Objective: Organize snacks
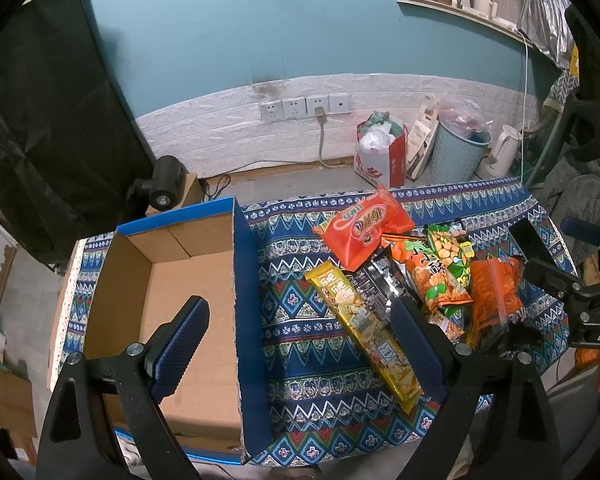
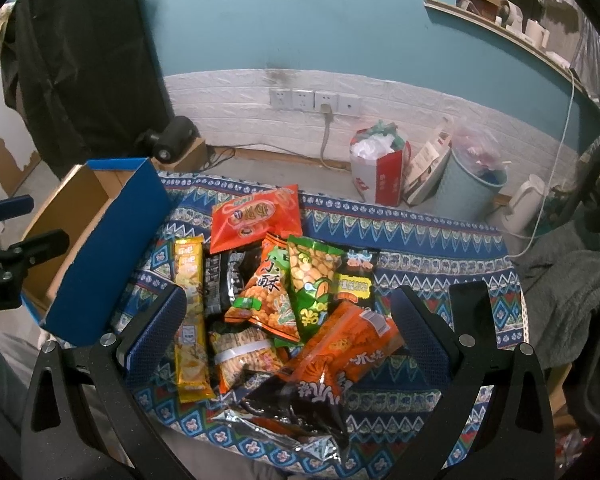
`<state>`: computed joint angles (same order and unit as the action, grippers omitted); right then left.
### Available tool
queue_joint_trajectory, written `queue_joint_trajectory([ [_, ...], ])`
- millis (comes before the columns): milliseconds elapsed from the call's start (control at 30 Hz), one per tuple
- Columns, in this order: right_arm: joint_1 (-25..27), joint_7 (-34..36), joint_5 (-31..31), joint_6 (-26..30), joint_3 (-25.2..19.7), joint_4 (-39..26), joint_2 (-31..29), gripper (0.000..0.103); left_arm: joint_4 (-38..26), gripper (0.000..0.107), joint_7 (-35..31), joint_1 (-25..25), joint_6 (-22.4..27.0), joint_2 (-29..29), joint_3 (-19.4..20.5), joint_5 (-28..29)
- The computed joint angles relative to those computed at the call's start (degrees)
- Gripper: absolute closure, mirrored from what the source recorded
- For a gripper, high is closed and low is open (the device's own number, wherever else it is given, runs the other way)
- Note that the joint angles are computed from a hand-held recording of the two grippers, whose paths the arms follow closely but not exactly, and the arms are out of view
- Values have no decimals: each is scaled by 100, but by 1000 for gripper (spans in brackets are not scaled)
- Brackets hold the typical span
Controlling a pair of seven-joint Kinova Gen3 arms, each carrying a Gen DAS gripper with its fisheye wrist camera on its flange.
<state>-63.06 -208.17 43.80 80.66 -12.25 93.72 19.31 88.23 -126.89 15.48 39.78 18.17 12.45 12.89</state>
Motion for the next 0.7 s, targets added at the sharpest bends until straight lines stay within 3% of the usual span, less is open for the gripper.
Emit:
queue_joint_trajectory([
  [700,57,-2,-144,15,-18,38,-42,3,-203,14,388,251,162,194,-105,-372],
])
